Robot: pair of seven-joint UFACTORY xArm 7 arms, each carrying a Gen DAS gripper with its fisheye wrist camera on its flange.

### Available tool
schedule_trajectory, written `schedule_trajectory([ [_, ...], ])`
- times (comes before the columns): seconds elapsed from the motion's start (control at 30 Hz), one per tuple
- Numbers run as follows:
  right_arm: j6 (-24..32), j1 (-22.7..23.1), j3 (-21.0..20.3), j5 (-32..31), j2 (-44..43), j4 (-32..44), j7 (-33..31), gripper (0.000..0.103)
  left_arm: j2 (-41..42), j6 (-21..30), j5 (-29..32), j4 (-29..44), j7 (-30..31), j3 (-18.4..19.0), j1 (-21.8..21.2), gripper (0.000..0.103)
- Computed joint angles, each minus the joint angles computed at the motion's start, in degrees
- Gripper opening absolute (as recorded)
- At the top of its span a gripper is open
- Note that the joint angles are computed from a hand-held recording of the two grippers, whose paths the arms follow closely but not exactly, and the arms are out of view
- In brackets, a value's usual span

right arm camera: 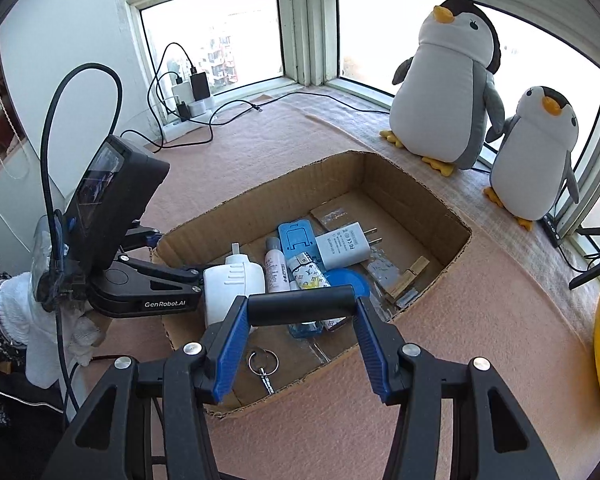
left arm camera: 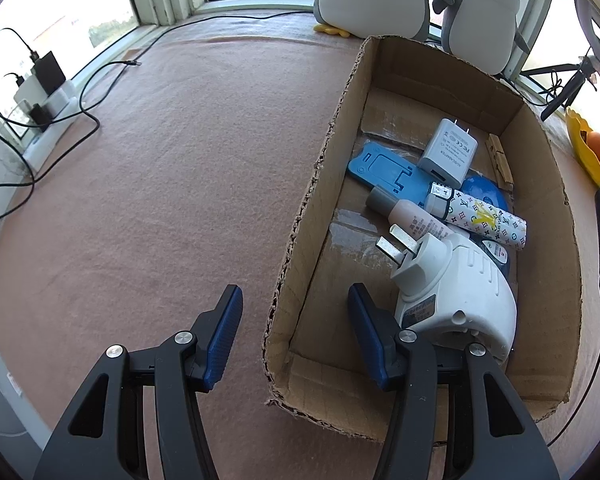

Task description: Organize rigid objects

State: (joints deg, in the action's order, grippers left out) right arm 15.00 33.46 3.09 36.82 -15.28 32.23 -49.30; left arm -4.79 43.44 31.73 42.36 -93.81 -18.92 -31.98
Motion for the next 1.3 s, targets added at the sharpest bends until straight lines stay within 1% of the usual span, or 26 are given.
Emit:
schedule_trajectory([
  [0.03,-0.1,-0.6,0.7,-1.0,-0.1,-0.2,1.2,0.050,0.0,0.1,-0.1,0.1,0.2,0.0,0.0,0.054],
  [0.1,-0.8,-1.4,1.5,-2.8,-0.2,-0.5,3.7,0.058,-0.1,0.1,-0.5,0.0,0.5,0.0,-0.1,0.054],
  [0.13,-0.6,-0.9,0.9,-2.2,-0.3,-0.5,3.6,0.062,-0.2,0.3,-0.7,0.0,0.6,0.0,-0.1,0.054],
  [0.3,1.1,-1.2,0.6,-2.5,-1.1,-0.7,6.4,0.062,-0.7,1.5,-1.4,0.2,1.4,-0.2,-0.3,0.055],
  [0.37,1.1,-1.8,1.1,-3.4,-1.9,-1.3,8.5,0.062,-1.3,2.0,-1.7,0.1,1.6,-0.3,-0.3,0.061],
  [0.47,1.3,-2.6,1.3,-5.2,-3.0,-2.3,12.1,0.063,-2.3,3.1,-2.6,-0.1,2.4,-0.7,-0.4,0.061],
  [0.6,2.3,-3.0,0.5,-6.7,-4.9,-3.3,14.9,0.063,-4.7,5.0,-3.8,-0.6,3.5,-1.4,-0.6,0.062],
  [0.63,2.2,-3.1,0.4,-7.1,-5.6,-3.8,15.5,0.063,-5.3,5.6,-4.0,-0.5,3.7,-1.7,-0.6,0.065],
  [0.77,2.5,-3.0,-0.3,-8.2,-8.7,-5.3,18.6,0.063,-7.9,8.9,-3.7,-0.2,2.8,-3.4,-0.7,0.065],
  [0.83,2.3,-4.0,0.5,-10.0,-10.2,-6.0,21.5,0.063,-8.9,9.6,-3.5,0.1,2.1,-4.2,-0.7,0.065],
  [0.9,2.1,-5.2,1.6,-12.6,-11.8,-6.8,24.7,0.064,-9.3,11.1,-2.8,1.1,1.5,-5.2,-0.7,0.065],
  [1.0,2.8,-5.2,1.0,-14.9,-14.6,-8.0,27.6,0.064,-9.7,12.6,-1.0,3.0,1.1,-6.3,-0.8,0.065],
  [1.07,3.2,-7.3,2.5,-17.7,-16.7,-8.8,31.5,0.066,-9.7,14.3,0.6,4.6,0.8,-7.2,-0.9,0.065],
  [1.2,3.7,-9.8,4.0,-22.4,-21.7,-10.4,37.8,0.067,-9.7,16.7,3.4,7.6,0.1,-8.6,-1.6,0.065],
  [1.3,4.1,-11.2,4.7,-25.5,-25.3,-11.4,41.9,0.072,-8.7,18.6,5.4,10.3,-0.3,-9.4,-2.2,0.065],
])
